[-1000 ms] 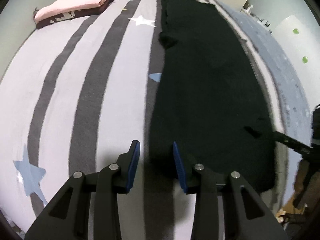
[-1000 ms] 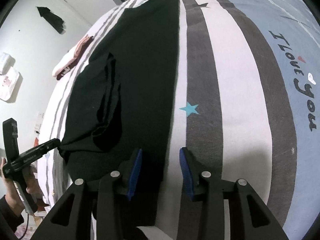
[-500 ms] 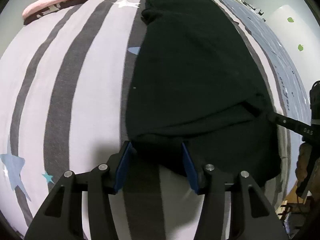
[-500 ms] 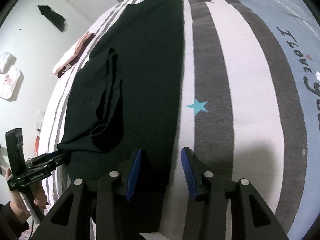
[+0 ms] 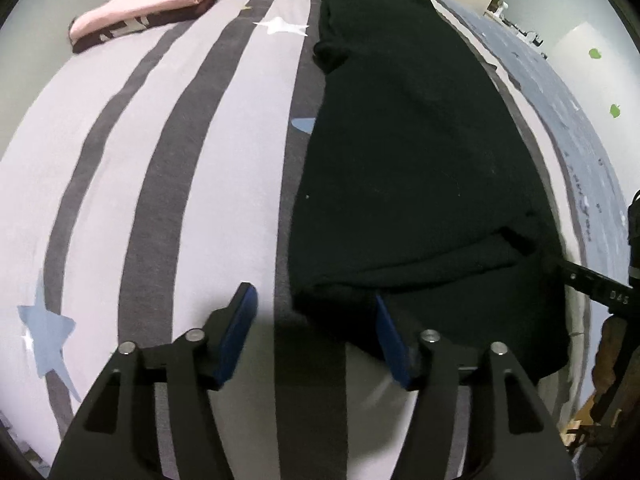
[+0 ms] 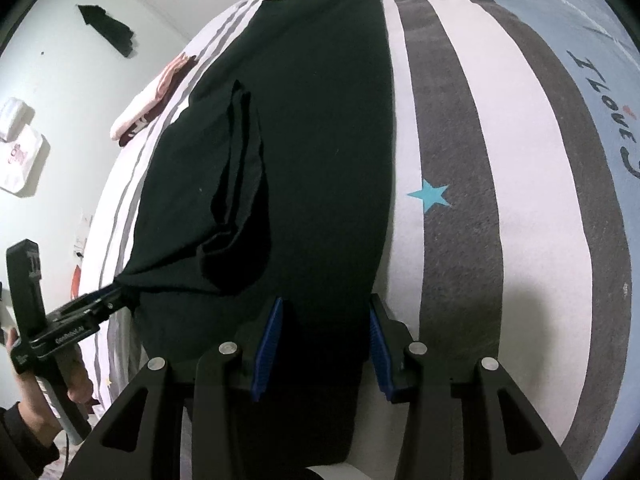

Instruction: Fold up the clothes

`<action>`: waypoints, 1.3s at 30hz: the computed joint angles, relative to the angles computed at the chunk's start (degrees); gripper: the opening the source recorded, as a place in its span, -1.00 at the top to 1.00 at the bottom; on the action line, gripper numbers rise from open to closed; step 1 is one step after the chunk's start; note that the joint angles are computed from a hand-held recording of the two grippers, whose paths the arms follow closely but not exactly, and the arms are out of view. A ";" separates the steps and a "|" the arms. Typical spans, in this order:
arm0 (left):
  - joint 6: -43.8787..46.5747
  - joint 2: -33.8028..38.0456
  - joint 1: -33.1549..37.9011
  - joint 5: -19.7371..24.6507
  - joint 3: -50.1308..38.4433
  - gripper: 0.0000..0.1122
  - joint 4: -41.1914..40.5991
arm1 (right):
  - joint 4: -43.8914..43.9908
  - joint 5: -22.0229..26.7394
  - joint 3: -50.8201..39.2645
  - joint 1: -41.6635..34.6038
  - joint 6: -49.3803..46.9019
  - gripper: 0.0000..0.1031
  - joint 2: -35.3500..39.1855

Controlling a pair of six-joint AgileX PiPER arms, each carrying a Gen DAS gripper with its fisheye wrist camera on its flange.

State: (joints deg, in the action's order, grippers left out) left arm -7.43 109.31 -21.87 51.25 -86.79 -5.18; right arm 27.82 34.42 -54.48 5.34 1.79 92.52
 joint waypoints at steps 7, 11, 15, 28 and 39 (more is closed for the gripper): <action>3.31 7.08 0.09 0.63 -6.70 -0.03 -3.13 | 0.11 0.64 -0.52 -0.30 -0.17 0.24 0.65; 5.15 9.09 0.20 2.41 -9.67 0.39 -5.63 | -2.95 1.38 -1.58 0.36 3.26 0.42 1.05; 3.82 11.19 -2.32 4.92 -14.11 0.78 -3.35 | -2.06 2.20 -1.97 -0.50 3.26 0.80 0.95; 2.67 -3.83 -5.08 8.17 -0.09 0.85 -5.29 | -5.59 9.82 1.96 1.95 9.66 0.88 -12.14; -12.94 -16.06 -12.26 15.68 13.19 0.85 -5.29 | -2.83 23.74 13.19 11.29 18.73 0.88 -28.07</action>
